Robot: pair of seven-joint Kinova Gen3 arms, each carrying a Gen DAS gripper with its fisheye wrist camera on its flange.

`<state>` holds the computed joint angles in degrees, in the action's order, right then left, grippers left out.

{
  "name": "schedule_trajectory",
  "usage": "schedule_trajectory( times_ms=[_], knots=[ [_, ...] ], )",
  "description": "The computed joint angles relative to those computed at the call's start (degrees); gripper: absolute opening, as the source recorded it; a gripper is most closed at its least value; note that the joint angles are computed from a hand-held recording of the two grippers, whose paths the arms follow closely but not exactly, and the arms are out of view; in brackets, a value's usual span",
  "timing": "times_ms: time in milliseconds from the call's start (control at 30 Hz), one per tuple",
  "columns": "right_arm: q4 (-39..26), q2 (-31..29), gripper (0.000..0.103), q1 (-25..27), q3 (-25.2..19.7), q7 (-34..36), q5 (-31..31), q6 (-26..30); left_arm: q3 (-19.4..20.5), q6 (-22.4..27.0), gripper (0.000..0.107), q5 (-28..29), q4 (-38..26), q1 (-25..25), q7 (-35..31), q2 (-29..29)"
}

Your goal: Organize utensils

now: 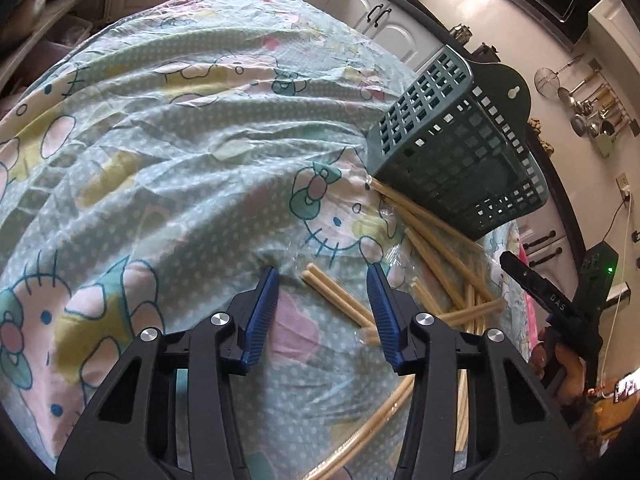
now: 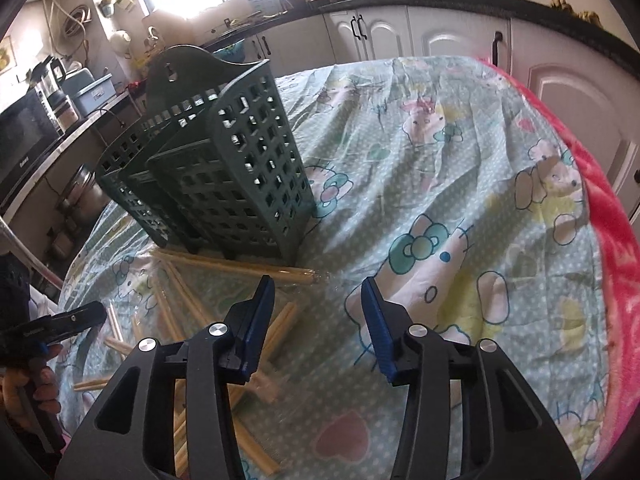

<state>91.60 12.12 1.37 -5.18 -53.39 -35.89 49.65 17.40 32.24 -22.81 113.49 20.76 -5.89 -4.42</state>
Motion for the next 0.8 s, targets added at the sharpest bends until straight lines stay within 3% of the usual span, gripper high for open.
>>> schedule_trajectory(
  times_ms=[267,467,800],
  knots=[
    [-3.27,4.01,0.043,0.64,-0.57,-0.83,-0.23,2.54,-0.21,2.05,0.027,-2.52,-1.42,0.55,1.48,1.61],
    [-4.43,5.79,0.037,2.08,-1.54,0.11,-1.72,3.69,-0.52,5.13,0.018,-5.94,-2.59,2.59,3.8,2.73],
    [-3.49,5.35,0.013,3.32,-1.86,2.02,-4.3,4.35,-1.36,6.97,0.009,-8.69,-3.05,4.99,5.61,3.01]
  ],
)
